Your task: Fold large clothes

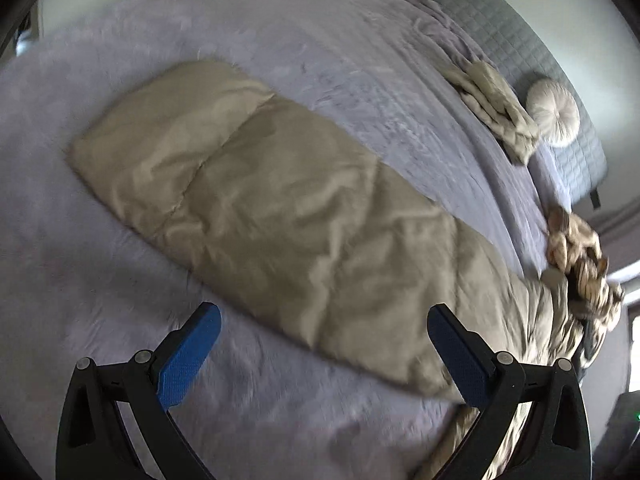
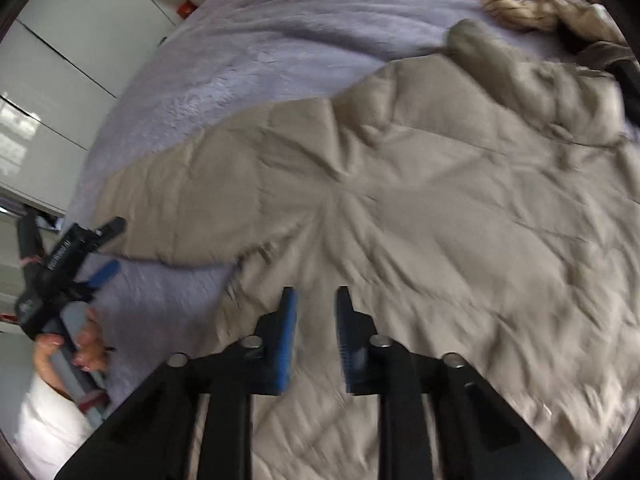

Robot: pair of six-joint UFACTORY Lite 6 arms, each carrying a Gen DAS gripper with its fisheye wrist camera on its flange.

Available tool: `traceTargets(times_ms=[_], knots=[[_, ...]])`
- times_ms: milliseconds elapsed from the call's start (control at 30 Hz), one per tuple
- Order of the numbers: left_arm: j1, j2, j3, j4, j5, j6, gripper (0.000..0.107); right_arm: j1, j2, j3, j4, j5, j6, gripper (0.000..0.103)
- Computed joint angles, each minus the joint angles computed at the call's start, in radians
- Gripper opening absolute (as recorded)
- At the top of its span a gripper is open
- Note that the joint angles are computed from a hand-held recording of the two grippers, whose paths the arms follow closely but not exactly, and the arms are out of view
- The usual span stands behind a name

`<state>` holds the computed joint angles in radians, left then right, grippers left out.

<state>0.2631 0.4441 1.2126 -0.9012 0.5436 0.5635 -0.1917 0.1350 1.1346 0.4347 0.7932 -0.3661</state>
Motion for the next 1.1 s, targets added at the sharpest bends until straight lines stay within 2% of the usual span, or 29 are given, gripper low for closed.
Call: traceTargets(times_ms=[100,233,300,367,400,433,600,733,833,900,967,1100], knots=[[0.025,0.099,0.068,-0.082,0.019,0.043,0.103,0.054,0.087,0.067,0.043,-0.075,-0.020,0.019],[0.013,0.161,0.124,-0.107,-0.031,0.023,0.101,0.112,0.236,0.190,0.096,-0.134,-0.057,0.019],[-0.010,0.167,0.142,-0.043,-0.088,-0.053,0.075,0.136,0.321,0.246,0.104,-0.139,-0.053,0.019],[-0.010,0.201,0.182,-0.039,-0.094,-0.044,0.026,0.150,0.357,0.247,0.092,-0.154,-0.041,0.019],[0.006,0.219,0.200,-0.099,-0.054,0.023,0.015,0.161,0.376,0.251,0.077,-0.164,-0.024,0.019],[0.026,0.239,0.223,-0.157,0.005,0.078,0.009,0.166,0.389,0.249,0.072,-0.179,-0.020,0.019],[0.011,0.165,0.233,-0.203,0.042,0.183,0.009,0.172,0.467,0.288,0.052,-0.205,0.006,0.019],[-0.061,0.067,0.237,-0.210,0.043,0.238,0.009,0.190,0.479,0.299,0.016,-0.231,0.012,0.018],[-0.142,0.002,0.245,-0.242,0.062,0.252,0.009,0.152,0.454,0.285,0.104,-0.181,-0.042,0.018],[-0.206,-0.038,0.242,-0.248,0.056,0.261,0.009,0.073,0.385,0.226,0.233,-0.120,-0.132,0.019],[-0.303,-0.060,0.266,-0.219,0.028,0.243,0.009,0.002,0.294,0.164,0.255,-0.104,-0.169,0.018],[-0.563,-0.024,0.383,0.011,-0.074,0.047,0.009,-0.181,0.110,0.048,0.245,-0.057,-0.258,0.018]])
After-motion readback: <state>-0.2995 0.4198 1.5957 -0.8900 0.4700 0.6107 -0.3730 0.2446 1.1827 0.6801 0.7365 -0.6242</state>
